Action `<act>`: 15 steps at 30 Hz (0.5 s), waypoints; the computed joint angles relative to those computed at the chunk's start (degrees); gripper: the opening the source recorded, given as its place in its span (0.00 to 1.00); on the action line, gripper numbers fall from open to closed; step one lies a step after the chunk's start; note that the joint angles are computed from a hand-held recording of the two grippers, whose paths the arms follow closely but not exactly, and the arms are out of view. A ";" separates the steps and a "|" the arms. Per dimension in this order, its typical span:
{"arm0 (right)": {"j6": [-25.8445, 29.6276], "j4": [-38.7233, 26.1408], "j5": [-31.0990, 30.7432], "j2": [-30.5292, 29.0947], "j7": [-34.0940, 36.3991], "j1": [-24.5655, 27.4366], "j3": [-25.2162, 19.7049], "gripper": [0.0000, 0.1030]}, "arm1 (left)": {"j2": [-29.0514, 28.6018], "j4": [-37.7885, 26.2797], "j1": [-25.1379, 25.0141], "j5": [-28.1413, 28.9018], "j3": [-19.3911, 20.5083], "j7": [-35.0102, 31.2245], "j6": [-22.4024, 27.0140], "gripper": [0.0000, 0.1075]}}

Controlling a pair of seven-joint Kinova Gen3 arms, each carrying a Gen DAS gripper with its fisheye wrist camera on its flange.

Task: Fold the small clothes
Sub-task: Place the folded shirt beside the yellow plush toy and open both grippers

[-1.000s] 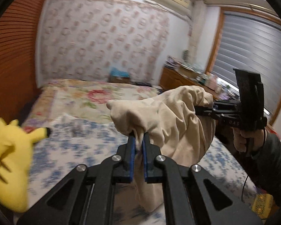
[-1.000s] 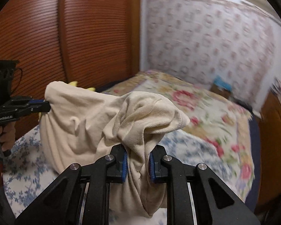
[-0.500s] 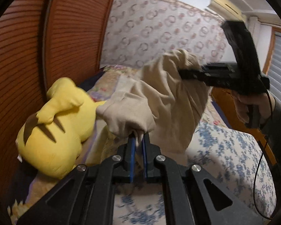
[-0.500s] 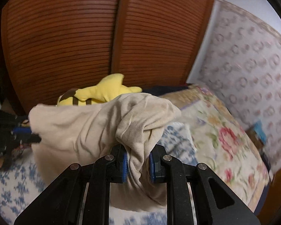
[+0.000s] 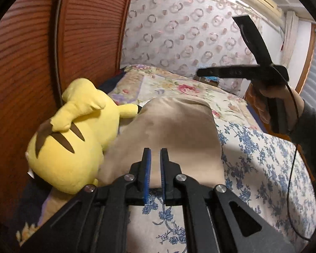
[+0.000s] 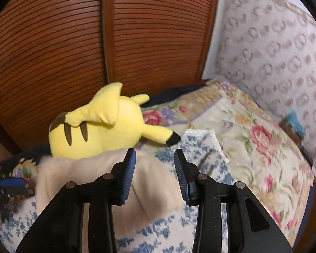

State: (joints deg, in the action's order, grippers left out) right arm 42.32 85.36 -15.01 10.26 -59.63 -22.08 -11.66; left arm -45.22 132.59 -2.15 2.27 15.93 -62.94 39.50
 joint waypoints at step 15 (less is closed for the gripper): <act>-5.82 28.09 -16.82 -27.89 9.13 4.71 11.62 0.47 | -0.85 -10.27 -5.36 -1.81 17.22 3.89 7.93 0.06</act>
